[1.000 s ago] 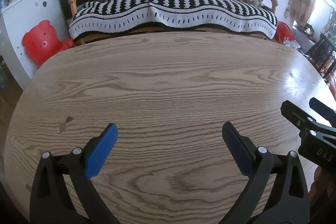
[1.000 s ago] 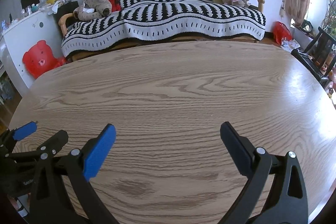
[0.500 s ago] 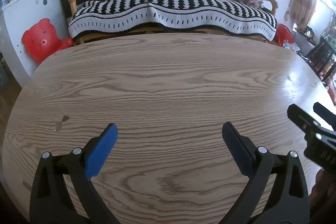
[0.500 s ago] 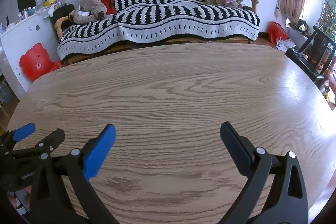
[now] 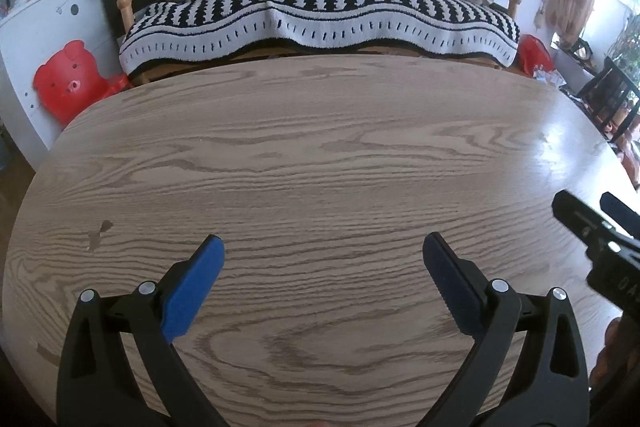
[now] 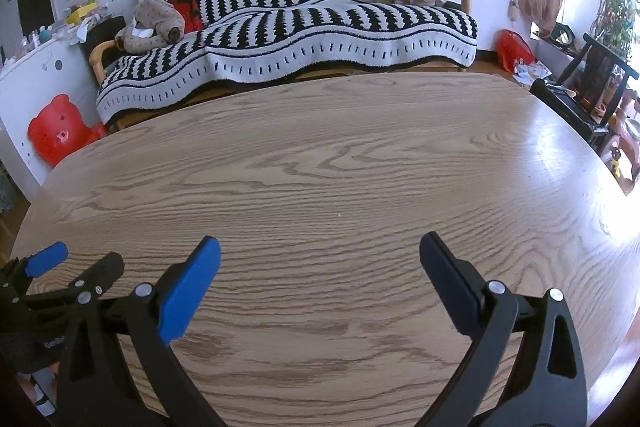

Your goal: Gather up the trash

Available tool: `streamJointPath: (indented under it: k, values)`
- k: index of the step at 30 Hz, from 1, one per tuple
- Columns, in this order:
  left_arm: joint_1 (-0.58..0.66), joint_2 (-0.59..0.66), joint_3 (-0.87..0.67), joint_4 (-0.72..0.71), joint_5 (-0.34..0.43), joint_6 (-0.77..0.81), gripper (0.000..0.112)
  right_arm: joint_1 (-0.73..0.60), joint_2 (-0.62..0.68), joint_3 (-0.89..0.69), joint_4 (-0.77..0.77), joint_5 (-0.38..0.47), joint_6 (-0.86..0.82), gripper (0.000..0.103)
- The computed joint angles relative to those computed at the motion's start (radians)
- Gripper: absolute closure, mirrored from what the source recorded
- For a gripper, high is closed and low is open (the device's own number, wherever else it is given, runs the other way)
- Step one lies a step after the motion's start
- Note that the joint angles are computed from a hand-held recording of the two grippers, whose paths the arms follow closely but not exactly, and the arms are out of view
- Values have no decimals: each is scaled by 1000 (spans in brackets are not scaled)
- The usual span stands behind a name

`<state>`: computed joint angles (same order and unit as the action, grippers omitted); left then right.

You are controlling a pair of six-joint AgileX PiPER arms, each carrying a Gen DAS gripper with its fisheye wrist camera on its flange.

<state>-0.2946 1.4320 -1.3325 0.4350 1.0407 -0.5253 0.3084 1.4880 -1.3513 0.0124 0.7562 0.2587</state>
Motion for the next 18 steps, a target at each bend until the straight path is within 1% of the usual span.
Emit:
streamJointPath:
  k: [7, 18]
  values:
    - [20, -2, 1, 1, 3, 2, 16, 26, 8, -14, -22, 8, 11, 7]
    - [24, -4, 4, 3, 1, 2, 16, 30, 16, -21, -23, 13, 14, 7]
